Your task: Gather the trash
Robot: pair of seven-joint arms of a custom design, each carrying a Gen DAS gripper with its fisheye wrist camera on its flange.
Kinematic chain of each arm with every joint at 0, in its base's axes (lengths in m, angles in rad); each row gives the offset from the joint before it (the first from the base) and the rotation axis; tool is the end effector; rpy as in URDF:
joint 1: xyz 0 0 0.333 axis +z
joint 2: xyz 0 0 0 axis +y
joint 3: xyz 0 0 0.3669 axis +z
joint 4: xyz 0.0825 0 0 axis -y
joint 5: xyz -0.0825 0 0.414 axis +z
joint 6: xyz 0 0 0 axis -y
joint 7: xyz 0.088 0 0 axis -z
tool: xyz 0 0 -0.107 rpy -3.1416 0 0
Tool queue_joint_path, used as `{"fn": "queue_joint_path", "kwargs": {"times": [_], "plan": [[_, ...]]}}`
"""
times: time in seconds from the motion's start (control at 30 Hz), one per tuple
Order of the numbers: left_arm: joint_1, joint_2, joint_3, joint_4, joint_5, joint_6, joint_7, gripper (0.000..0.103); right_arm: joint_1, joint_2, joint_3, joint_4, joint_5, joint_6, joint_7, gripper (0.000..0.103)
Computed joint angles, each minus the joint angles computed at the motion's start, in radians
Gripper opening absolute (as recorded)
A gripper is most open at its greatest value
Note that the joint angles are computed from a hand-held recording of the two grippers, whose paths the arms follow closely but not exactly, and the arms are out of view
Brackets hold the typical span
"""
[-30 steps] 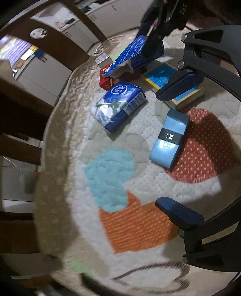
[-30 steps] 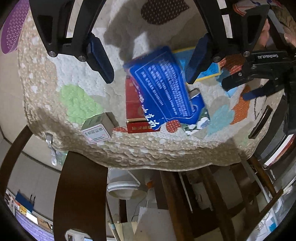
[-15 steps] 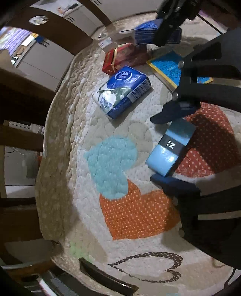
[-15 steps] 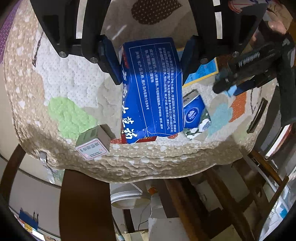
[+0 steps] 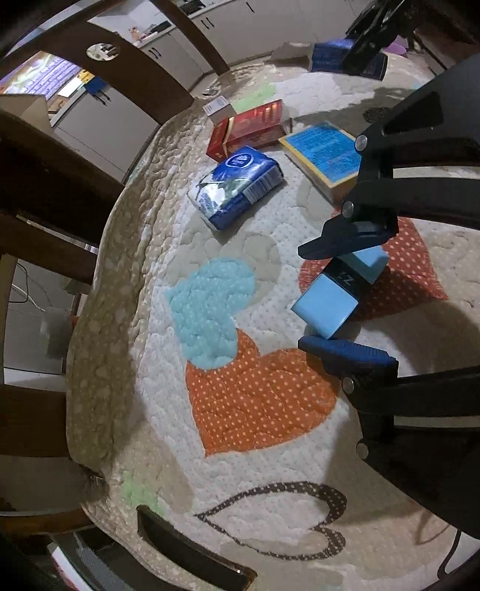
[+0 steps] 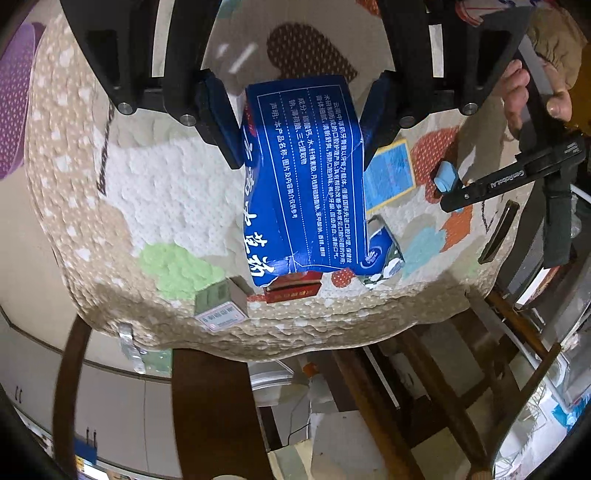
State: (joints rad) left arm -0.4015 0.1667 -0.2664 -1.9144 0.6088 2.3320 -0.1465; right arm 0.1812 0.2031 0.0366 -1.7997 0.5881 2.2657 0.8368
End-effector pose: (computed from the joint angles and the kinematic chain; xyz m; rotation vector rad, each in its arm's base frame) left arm 0.5264 -0.3922 0.4750 -2.5086 1.1823 -0.5818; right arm 0.6611 0.1592 0.5010 -2.2963 1.1729 0.0456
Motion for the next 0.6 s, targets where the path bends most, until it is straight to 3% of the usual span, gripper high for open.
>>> {"fn": "queue_joint_path", "kwargs": {"times": [0.33, 0.6], "plan": [[-0.066, 0.006, -0.023, 0.103, 0.094, -0.161, 0.006, 0.041, -0.032, -0.086, -0.02, -0.089, 0.059, 0.021, -0.015, 0.065], [-0.115, 0.052, -0.03, 0.204, 0.134, -0.199, 0.069, 0.041, -0.059, -0.128, -0.038, -0.137, 0.088, 0.038, -0.012, 0.065]]}}
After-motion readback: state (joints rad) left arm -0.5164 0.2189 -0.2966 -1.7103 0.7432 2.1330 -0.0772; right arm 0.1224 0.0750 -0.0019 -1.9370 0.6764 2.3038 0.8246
